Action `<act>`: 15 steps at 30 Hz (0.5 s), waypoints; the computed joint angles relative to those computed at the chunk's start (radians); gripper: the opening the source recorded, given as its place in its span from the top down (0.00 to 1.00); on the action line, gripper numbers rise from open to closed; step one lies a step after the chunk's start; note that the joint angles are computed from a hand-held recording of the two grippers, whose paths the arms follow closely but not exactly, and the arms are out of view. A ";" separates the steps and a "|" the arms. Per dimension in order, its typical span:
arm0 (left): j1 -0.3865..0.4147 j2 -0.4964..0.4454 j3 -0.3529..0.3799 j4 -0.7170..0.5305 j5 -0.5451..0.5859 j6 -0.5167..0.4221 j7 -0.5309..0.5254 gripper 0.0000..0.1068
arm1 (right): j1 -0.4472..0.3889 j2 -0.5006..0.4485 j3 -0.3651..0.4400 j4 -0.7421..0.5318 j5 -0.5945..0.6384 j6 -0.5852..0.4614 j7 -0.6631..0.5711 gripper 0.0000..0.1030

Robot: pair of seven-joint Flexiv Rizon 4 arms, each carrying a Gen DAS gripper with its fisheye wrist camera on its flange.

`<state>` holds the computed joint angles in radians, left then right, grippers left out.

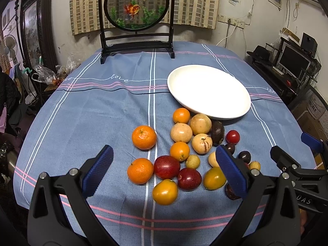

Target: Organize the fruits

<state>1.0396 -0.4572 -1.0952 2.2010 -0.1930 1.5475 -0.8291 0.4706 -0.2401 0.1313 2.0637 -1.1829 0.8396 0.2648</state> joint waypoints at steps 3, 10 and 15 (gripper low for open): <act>-0.001 0.002 0.000 -0.001 -0.002 -0.004 0.002 0.06 | 0.000 0.001 0.000 0.001 -0.001 0.000 0.001 0.01; -0.004 0.002 0.002 0.001 -0.007 -0.002 0.007 0.06 | 0.000 0.001 0.001 0.000 0.002 0.000 -0.002 0.01; -0.003 0.001 0.002 0.001 -0.007 -0.002 0.007 0.06 | 0.000 0.000 0.000 0.000 0.001 0.001 -0.001 0.01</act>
